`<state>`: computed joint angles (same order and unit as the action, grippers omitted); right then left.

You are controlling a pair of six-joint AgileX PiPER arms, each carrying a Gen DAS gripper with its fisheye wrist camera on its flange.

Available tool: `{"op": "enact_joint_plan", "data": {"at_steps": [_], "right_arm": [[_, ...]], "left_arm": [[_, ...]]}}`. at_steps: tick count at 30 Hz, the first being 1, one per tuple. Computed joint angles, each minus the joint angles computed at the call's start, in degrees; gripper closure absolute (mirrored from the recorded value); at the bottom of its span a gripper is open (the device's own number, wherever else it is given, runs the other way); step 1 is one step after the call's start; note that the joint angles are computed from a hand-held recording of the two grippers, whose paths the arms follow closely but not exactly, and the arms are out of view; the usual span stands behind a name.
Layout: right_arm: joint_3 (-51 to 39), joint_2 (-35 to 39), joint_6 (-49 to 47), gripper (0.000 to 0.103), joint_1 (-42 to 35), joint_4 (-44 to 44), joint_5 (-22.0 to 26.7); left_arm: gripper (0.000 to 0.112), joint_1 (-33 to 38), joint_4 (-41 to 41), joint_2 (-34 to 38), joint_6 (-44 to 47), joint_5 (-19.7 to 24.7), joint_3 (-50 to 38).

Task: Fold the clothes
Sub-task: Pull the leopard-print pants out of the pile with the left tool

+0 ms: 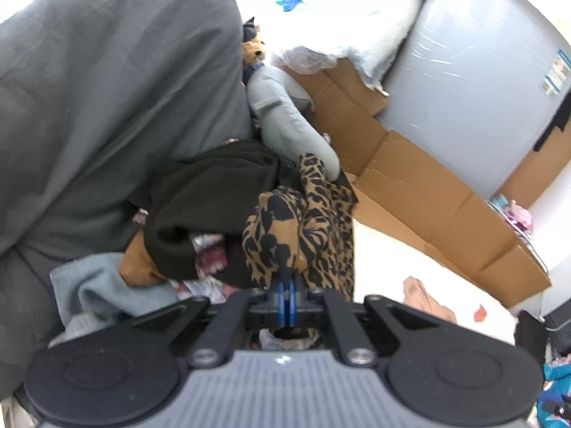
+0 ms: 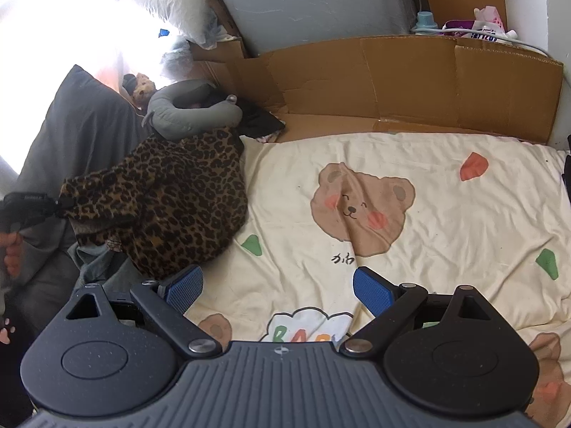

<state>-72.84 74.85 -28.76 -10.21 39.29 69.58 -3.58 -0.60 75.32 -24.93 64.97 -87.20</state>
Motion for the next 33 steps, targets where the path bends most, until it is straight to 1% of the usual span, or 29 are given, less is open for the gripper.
{"op": "enact_joint_plan", "data": {"at_steps": [5,9,15,22,33], "right_arm": [[0.8,-0.3,-1.2,0.009,-0.5,2.0,-0.7],[3.0,-0.4,-2.4,0.009,-0.6,4.5,-2.4],[6.6,-0.1,-4.9,0.009,0.2,6.4,-3.8],[10.0,1.2,-5.7,0.009,1.3,6.8,-5.5],[13.6,3.3,-7.4,0.009,5.3,6.7,-7.3]], "left_arm": [[0.110,-4.6,1.3,-3.6,-4.3,1.9,1.5],[0.110,-9.8,2.7,-6.1,-8.2,2.9,3.6],[0.110,-19.9,5.4,-9.6,-16.0,2.9,9.5],[0.110,-30.9,8.2,-14.3,-28.0,1.7,18.8],[0.110,-41.7,9.7,-18.2,-39.2,1.9,26.7]]}}
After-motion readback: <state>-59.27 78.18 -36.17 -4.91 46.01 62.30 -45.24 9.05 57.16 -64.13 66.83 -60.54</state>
